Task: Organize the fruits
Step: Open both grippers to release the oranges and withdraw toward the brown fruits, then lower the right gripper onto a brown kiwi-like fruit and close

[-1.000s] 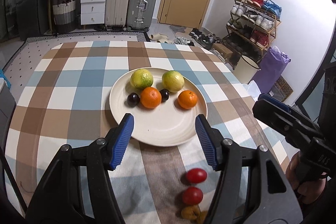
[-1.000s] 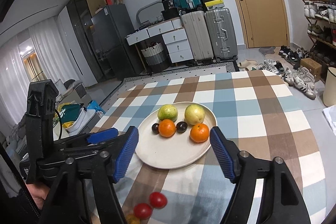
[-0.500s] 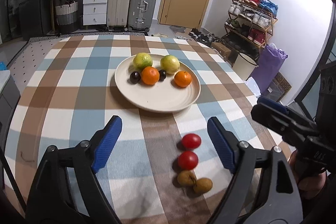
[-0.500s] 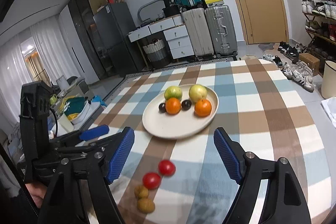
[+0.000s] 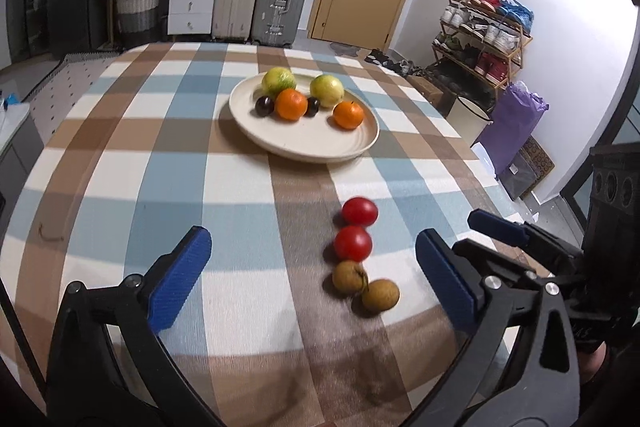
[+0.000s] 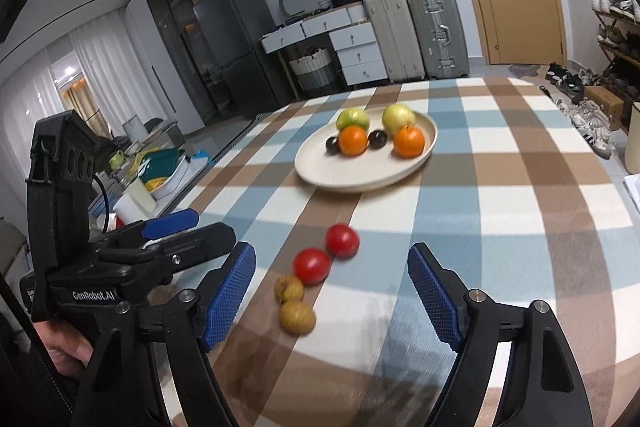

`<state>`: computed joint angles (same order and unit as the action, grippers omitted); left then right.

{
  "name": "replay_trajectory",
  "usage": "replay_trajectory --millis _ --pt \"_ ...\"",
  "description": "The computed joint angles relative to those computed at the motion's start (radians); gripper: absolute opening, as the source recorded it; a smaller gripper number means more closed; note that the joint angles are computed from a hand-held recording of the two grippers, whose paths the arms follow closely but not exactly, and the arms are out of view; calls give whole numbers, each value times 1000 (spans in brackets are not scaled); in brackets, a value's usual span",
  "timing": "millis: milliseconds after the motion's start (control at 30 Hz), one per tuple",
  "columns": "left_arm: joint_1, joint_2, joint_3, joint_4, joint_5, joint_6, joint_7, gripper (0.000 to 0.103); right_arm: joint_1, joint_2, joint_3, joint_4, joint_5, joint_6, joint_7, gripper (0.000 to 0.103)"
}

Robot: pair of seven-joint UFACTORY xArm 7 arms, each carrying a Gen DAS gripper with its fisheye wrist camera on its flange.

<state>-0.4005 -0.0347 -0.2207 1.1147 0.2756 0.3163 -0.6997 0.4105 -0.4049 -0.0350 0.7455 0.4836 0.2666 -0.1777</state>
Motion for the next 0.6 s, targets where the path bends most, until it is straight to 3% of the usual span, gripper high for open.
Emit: replay_trajectory --millis 267,533,600 --pt "15 -56 -11 -92 15 -17 -45 102 36 -10 -24 -24 67 49 -52 81" --pt "27 -89 -20 -165 -28 -29 -42 102 11 24 19 -6 50 94 -52 80" --pt "30 -95 -19 -178 -40 -37 -36 102 0 38 31 6 36 107 -46 76"
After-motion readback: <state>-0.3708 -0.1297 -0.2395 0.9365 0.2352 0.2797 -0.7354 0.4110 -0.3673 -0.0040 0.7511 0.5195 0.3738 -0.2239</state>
